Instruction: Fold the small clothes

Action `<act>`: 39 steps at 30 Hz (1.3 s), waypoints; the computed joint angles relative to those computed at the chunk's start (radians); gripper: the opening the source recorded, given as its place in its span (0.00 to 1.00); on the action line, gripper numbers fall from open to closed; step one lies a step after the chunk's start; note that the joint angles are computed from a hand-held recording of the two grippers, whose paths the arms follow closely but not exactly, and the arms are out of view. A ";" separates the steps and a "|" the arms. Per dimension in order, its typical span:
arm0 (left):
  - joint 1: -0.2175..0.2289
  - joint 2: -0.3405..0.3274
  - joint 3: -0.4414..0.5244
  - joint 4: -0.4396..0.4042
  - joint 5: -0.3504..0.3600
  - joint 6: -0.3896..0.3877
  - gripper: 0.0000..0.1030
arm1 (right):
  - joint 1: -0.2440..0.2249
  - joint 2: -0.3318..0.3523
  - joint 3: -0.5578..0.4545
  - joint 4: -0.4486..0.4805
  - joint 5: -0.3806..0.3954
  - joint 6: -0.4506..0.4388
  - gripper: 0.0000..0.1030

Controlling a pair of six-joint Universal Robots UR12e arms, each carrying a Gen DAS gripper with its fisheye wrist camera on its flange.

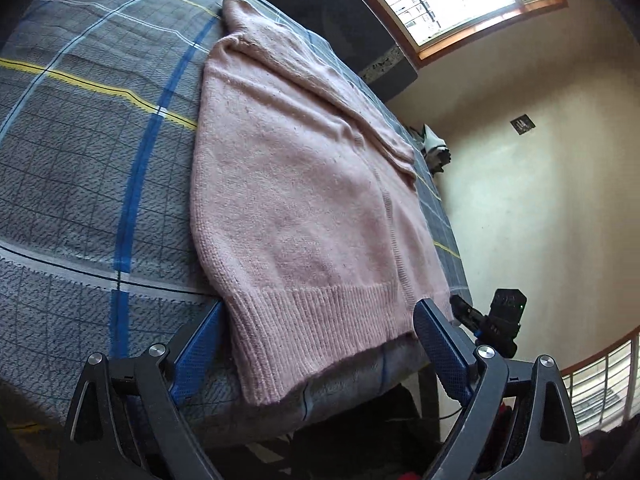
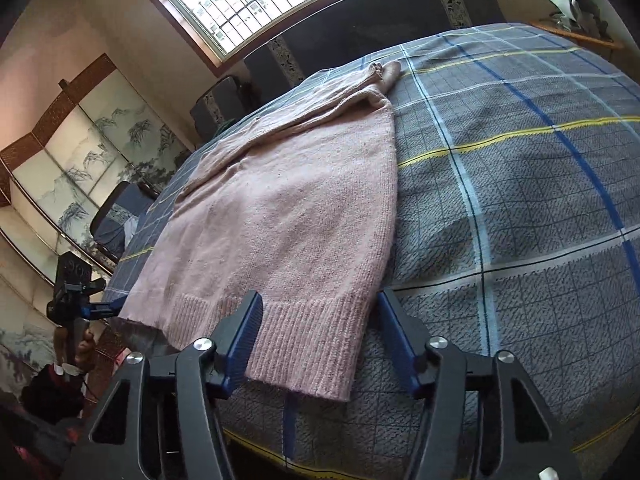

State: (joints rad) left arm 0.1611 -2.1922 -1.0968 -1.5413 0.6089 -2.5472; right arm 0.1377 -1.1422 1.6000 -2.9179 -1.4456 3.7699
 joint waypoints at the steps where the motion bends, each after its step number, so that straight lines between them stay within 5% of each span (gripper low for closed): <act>1: -0.003 -0.002 0.006 -0.015 0.001 0.012 0.89 | -0.004 0.004 0.000 0.003 0.030 0.022 0.26; 3: -0.007 0.006 -0.010 0.023 0.012 -0.011 0.78 | -0.005 0.007 0.008 -0.028 0.033 0.055 0.22; 5: -0.014 0.021 -0.040 0.115 0.067 -0.055 0.41 | -0.010 0.009 0.012 -0.045 0.052 0.084 0.20; 7: -0.025 0.044 -0.085 0.260 0.157 -0.113 0.15 | -0.014 0.012 0.014 -0.061 0.071 0.106 0.16; 14: -0.042 0.099 -0.183 0.528 0.280 -0.157 0.13 | -0.022 0.011 0.020 -0.078 0.093 0.146 0.10; 27: -0.072 0.114 -0.223 0.656 0.390 -0.133 0.13 | -0.010 0.021 -0.035 0.045 0.058 0.107 0.20; 33: -0.081 0.119 -0.238 0.702 0.417 -0.108 0.13 | -0.006 0.023 -0.066 0.132 0.026 0.068 0.10; 39: -0.086 0.116 -0.238 0.726 0.421 -0.096 0.13 | -0.023 0.025 -0.040 0.049 0.088 0.126 0.08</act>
State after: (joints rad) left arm 0.0751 -2.0766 -1.3347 -0.8153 1.0298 -2.6436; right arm 0.1152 -1.1170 1.5605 -2.8692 -1.3572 3.8957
